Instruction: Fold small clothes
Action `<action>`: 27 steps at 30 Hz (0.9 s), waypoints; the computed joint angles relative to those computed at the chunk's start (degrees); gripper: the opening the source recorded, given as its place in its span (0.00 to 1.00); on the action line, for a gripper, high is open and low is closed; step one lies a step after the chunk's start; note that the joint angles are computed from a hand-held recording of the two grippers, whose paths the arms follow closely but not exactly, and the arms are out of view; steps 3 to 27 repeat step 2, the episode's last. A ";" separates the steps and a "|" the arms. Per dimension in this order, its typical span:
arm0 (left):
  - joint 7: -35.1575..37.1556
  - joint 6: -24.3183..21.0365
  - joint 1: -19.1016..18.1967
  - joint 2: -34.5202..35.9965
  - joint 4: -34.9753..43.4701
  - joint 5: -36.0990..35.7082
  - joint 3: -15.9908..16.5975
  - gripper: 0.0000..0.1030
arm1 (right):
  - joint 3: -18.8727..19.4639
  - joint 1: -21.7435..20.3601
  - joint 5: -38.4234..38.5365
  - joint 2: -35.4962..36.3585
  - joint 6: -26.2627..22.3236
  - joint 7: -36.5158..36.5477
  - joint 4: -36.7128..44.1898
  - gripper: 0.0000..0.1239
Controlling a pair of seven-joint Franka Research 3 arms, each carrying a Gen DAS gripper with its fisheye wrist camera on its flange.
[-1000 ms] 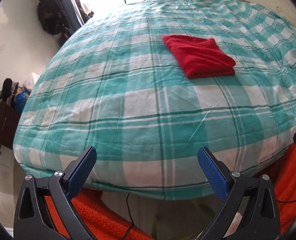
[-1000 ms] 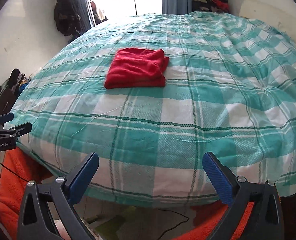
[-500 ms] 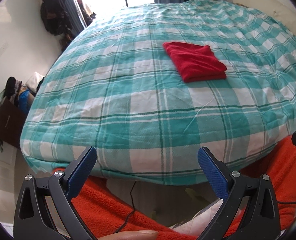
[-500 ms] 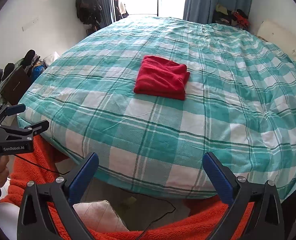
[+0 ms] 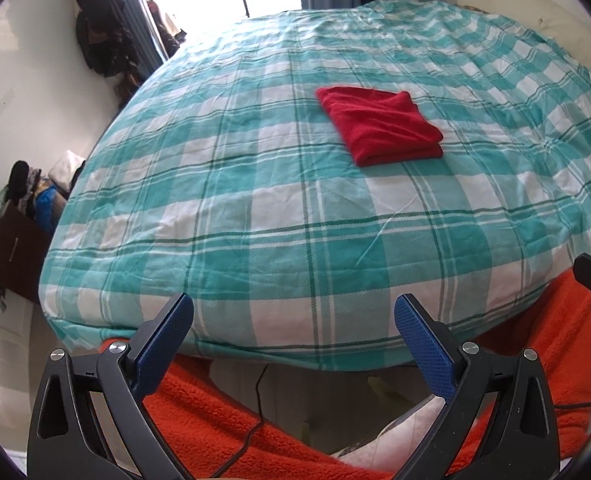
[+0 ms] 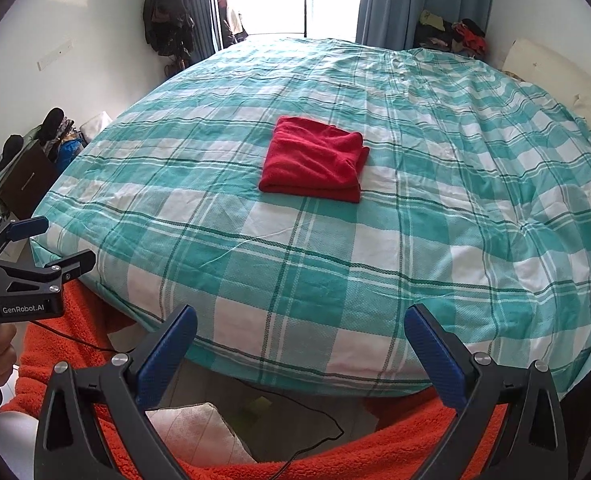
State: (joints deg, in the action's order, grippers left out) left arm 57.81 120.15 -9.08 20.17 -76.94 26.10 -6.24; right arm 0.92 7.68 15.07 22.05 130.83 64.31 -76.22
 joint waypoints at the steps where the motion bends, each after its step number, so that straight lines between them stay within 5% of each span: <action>1: -0.28 -0.09 -0.20 0.04 0.10 0.52 0.13 0.98 | -0.02 0.02 -0.01 0.02 0.18 0.03 -0.07 0.83; 27: -0.28 -0.39 -0.33 0.23 0.43 0.75 0.16 0.98 | -0.03 0.02 -0.01 0.08 0.26 0.03 -0.06 0.83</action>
